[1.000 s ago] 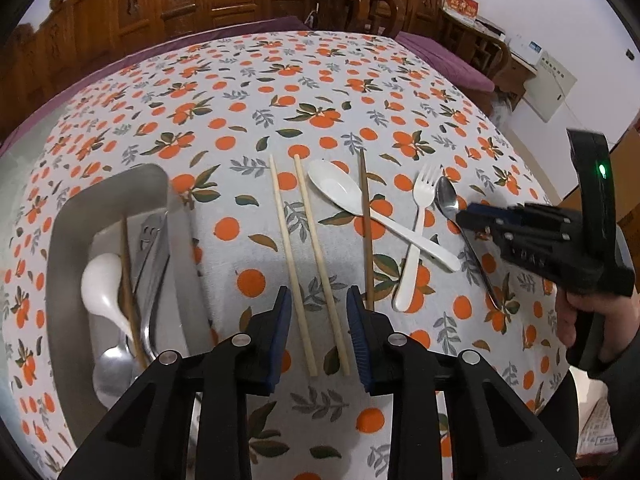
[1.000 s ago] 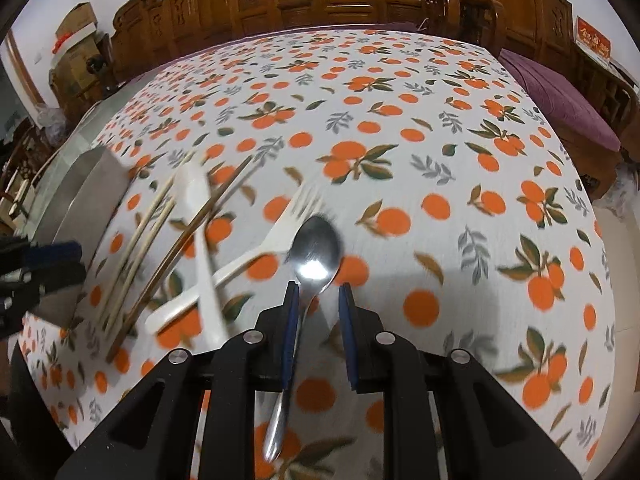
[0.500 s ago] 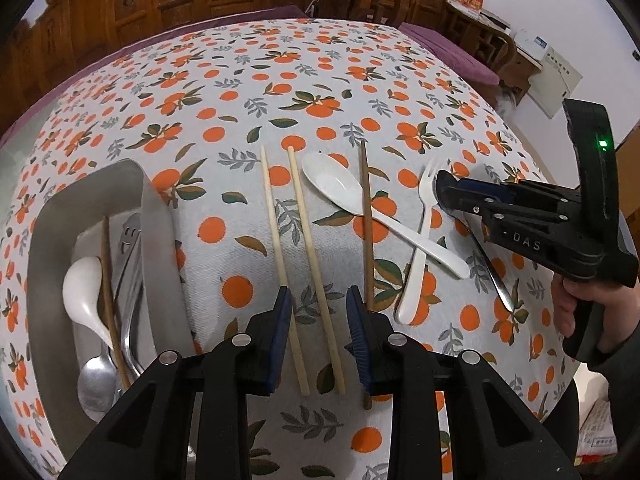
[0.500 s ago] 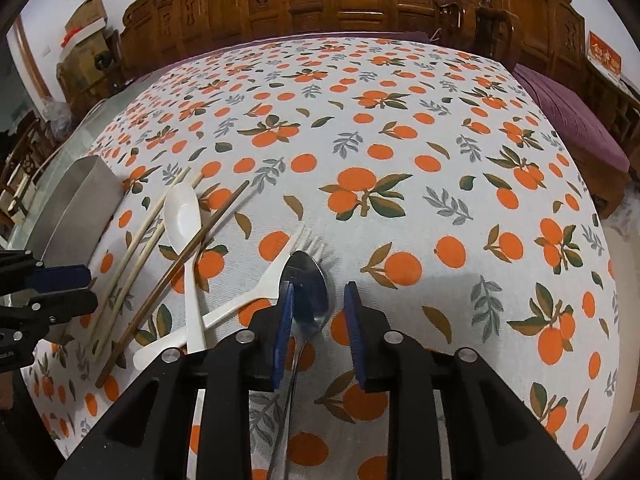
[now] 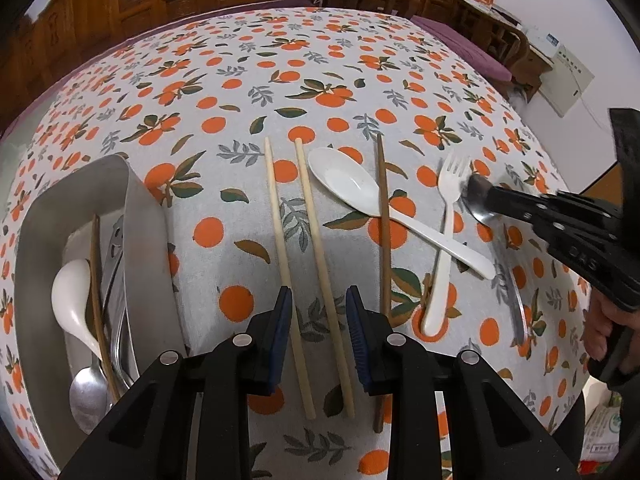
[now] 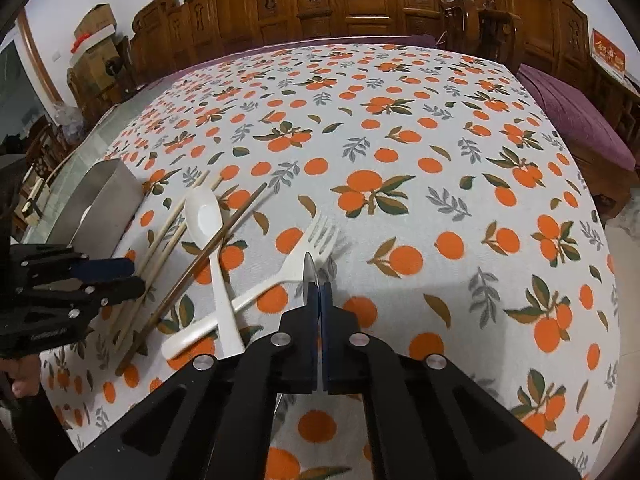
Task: Organize utensils
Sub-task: 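Grasp the metal spoon with the right gripper while the left gripper grasps a wooden chopstick, then carry the chopstick into the tray with the left gripper while the right gripper holds the spoon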
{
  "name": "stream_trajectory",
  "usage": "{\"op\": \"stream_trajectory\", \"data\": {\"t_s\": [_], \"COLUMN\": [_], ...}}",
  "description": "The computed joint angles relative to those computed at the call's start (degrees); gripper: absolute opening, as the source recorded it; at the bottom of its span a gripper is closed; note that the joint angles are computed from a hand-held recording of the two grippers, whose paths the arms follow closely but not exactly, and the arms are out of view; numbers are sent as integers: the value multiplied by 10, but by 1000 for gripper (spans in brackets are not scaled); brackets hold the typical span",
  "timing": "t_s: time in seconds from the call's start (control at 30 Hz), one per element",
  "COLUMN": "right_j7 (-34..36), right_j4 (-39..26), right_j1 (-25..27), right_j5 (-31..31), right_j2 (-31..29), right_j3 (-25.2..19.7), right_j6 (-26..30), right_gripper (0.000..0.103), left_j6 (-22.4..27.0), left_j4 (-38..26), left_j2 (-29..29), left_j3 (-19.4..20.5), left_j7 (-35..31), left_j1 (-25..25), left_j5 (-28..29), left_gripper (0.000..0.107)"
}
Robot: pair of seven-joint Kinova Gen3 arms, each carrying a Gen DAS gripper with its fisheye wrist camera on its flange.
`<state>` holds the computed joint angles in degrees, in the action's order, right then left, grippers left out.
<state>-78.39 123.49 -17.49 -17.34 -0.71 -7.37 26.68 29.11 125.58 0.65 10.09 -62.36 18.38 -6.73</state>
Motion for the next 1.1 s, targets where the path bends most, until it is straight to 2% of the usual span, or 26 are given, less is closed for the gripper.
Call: {"op": "stream_trajectory", "data": {"t_s": [0.37,0.4,0.47,0.53,0.73,0.77,0.8,0.93,1.1], "right_j7": [-21,-25,-30,-32,-41,-41,-42,-52,-69], "right_j4": [15,15,14,14,17,18,19,19,12], "right_j1": [-15,-16,-18,-21,-29,-30,-31,-34,-40], "right_j5": [13,16,19,19,21,20,20,23,33], "right_j2": [-64,-67,-74,-81,-92,-92,-92,-94,-102], "right_j3": [6,5,4,5,5,5,5,1,-9], "right_j6": [20,22,26,28,29,28,29,30,32], "right_gripper": [2,2,2,2,2,2,2,2,2], "left_j6": [4,3,8,9,4,9,15,20,28], "left_j4": [-15,-14,-18,-18,-9,-12,-16,-17,-10], "left_j2": [17,18,21,22,20,22,25,18,-17], "left_j3": [4,4,4,3,2,3,-2,-1,4], "left_j7": [41,41,32,19,30,39,47,43,42], "left_j1": [22,23,23,22,27,30,37,29,19], "left_j5": [-49,-49,-39,-25,-38,-47,-56,-48,-45], "left_gripper": [26,25,16,16,15,7,5,4,4]}}
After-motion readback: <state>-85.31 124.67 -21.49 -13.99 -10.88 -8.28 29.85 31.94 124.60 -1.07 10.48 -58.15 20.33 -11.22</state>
